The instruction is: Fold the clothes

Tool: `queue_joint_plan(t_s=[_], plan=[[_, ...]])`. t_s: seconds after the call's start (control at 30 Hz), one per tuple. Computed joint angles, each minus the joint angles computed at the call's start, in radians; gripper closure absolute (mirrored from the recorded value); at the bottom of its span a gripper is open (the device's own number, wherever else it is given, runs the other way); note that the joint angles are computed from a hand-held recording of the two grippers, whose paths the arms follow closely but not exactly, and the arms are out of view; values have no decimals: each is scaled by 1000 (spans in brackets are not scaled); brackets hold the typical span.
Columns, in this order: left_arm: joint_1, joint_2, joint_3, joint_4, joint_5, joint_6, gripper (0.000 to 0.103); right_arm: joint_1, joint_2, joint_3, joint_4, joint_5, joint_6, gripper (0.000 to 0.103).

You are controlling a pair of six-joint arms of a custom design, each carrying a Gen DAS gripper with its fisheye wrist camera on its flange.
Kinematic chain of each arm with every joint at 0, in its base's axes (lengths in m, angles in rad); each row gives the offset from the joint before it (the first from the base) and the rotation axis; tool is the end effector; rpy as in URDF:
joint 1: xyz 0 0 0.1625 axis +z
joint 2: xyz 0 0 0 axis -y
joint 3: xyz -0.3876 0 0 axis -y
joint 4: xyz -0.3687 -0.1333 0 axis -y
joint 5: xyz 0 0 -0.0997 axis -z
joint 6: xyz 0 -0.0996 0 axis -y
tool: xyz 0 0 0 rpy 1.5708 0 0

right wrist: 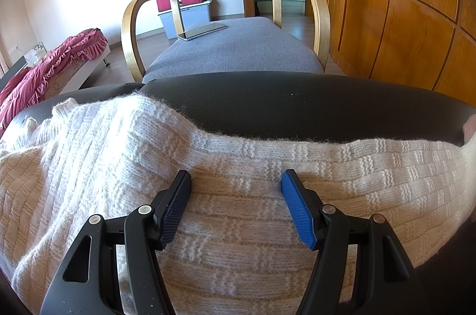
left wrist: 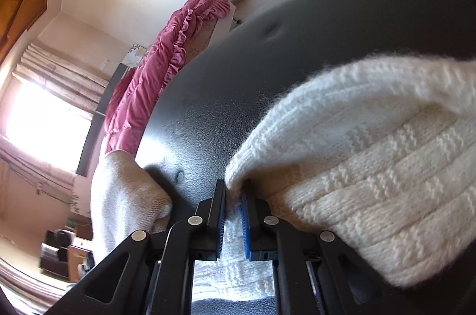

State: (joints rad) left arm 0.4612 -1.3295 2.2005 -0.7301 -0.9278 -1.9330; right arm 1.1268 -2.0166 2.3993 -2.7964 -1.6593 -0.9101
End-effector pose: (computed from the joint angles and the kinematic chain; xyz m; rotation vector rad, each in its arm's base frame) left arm -0.1265 -0.2784 0.1693 -0.0667 1.4678 -0.3781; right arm -0.0230 -0.3382 0.3830 0.5153 -2.3803 0.7833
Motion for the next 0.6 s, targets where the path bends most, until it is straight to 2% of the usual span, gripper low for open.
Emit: queue_joint_plan(t_s=[0.07,0.17,0.27,0.33,0.4,0.43,0.53,0.6], plan=[[-32,-21,8,-27,-5,1,94,-1,-3,0,4,2,0,36],[-127,-104,42,-94,-17,-35,91,-3,-5,0,7,5,2,36],[-263,-208,91,-165,-37,-102,90,-4,-6,1,9,8,2,36],[-353,-250,123,-220,-49,-108,90,-5,-6,0,10,9,2,36],[-424,-286,162,-320,-61,-50,88,-5,-6,0,10,9,1,36],[-434,-288,180,-398,-82,7,87,-6,-6,1,9,9,1,36],[-452,-254,226,-634,-158,159,87,-6,-7,0,12,11,2,36],[-510,-216,243,-719,-152,187,87,-8,-11,2,17,15,1,35]])
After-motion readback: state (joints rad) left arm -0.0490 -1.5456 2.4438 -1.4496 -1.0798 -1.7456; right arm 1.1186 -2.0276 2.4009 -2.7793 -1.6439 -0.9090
